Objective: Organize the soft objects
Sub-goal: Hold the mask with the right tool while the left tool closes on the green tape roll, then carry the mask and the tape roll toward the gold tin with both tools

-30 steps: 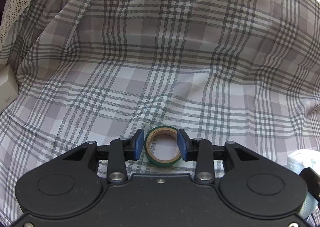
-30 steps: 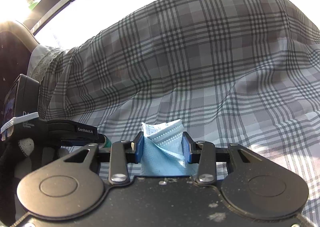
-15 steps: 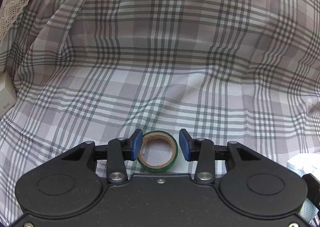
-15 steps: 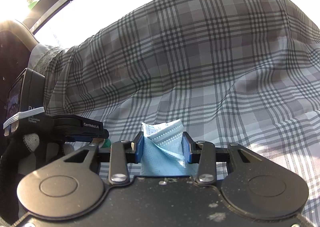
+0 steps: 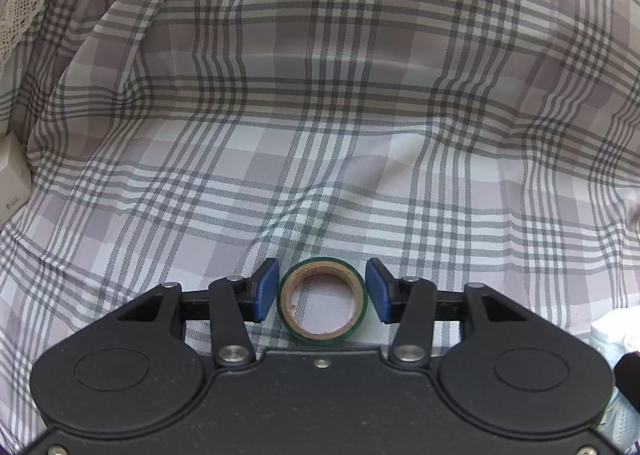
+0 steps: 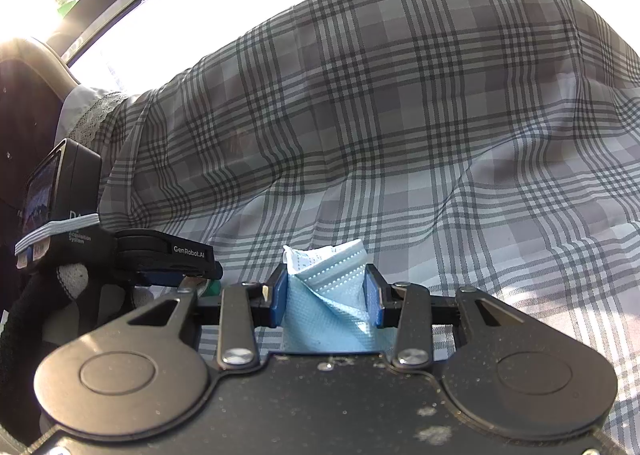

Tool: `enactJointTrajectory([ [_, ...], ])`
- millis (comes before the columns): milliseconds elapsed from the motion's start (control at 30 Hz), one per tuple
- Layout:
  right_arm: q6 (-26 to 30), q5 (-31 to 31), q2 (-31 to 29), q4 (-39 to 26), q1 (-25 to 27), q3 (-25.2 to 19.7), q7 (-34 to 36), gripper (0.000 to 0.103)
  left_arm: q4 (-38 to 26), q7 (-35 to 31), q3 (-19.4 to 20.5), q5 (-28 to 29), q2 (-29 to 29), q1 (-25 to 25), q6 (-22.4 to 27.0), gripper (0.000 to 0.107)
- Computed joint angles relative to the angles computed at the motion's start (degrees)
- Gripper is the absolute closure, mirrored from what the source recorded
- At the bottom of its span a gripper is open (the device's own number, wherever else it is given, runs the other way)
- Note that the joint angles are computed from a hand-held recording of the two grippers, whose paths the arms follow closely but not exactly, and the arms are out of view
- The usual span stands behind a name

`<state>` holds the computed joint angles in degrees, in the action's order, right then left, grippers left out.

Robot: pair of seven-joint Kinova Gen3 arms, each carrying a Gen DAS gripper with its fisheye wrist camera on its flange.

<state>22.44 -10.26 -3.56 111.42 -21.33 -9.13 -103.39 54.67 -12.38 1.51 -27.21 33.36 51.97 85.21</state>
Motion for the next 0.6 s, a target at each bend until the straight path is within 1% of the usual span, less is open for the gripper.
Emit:
enactJointTrajectory([
  [100, -0.17, -0.21, -0.06, 0.09, -0.05, 0.06, 0.3, 0.065, 0.65, 0.43, 0.35, 1.44, -0.06, -0.96, -0.93, 0.058],
  [233, -0.4, -0.44, -0.18, 0.27, -0.03, 0.15, 0.48, 0.065, -0.04, 0.49, 0.18, 1.18, 0.43, -0.72, -0.49, 0.059],
  [433, -0.85, 1.72, -0.57, 0.65, 0.26, -0.49, -2.19, 0.065, 1.16, 2.44, 0.27, 1.89, -1.16, -0.71, -1.54, 0.059],
  [500, -1.12, 2.08, -0.92, 0.95, 0.22, -0.53, -2.65, 0.065, 0.86, 2.91, 0.34, 1.1, -1.64, 0.23, -0.6, 0.059],
  [600, -1.37, 4.28, -1.34, 1.36, 0.49, -1.22, -4.77, 0.065, -0.39, 3.65, 0.7, -0.14, -2.58, 2.25, 1.59, 0.059],
])
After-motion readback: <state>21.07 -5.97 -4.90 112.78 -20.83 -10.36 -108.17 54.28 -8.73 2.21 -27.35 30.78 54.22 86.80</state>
